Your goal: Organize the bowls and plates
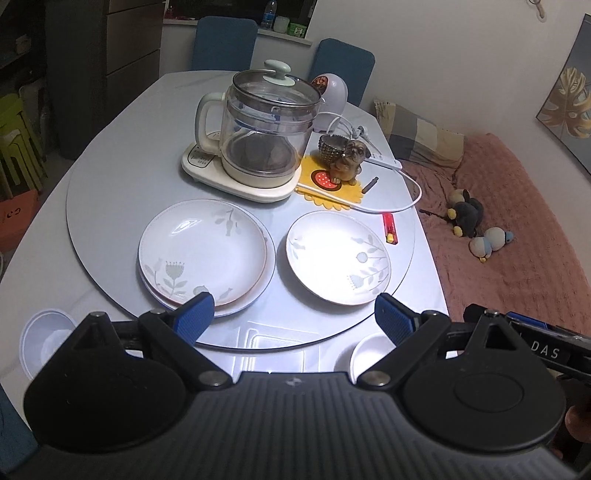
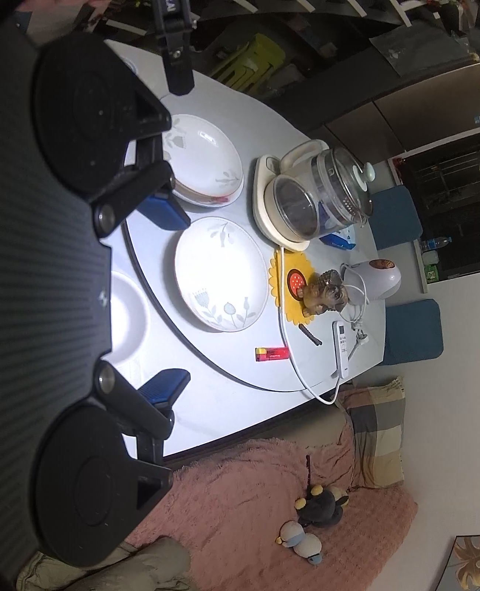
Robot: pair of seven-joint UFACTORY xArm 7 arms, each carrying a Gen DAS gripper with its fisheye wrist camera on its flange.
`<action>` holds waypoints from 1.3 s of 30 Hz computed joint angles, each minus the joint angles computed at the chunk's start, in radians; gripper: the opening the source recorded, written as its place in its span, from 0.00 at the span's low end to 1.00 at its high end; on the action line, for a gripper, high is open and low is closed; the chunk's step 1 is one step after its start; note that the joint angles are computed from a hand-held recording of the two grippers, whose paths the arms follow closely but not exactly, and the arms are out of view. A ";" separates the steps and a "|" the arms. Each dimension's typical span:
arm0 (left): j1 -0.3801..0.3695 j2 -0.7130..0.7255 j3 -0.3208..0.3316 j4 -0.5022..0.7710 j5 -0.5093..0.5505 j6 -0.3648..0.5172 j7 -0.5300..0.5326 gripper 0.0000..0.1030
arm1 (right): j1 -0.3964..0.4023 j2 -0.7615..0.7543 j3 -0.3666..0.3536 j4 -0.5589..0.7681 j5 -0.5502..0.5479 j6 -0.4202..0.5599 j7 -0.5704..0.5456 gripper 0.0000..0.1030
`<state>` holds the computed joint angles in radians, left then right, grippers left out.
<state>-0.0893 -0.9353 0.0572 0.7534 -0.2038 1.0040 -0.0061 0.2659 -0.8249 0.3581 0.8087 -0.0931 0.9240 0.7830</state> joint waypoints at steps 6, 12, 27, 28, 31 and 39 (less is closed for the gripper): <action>-0.007 0.100 -0.046 0.001 -0.013 -0.060 -0.070 0.92 | 0.017 0.048 -0.112 -0.050 0.022 -0.091 -0.136 0.80; -0.023 0.199 -0.077 0.003 -0.008 -0.132 -0.133 0.92 | 0.009 0.121 -0.193 -0.079 0.074 -0.189 -0.269 0.80; -0.076 0.476 -0.068 0.046 -0.057 -0.275 -0.149 0.76 | -0.001 0.398 -0.266 -0.025 0.217 -0.336 -0.485 0.65; -0.080 0.499 -0.065 0.053 -0.071 -0.277 -0.150 0.71 | -0.001 0.416 -0.270 -0.017 0.227 -0.338 -0.494 0.63; -0.074 0.546 -0.068 0.063 -0.080 -0.283 -0.164 0.61 | -0.003 0.474 -0.273 0.009 0.247 -0.342 -0.521 0.59; -0.064 0.629 -0.050 0.090 -0.136 -0.276 -0.132 0.48 | -0.004 0.621 -0.277 0.105 0.292 -0.341 -0.641 0.45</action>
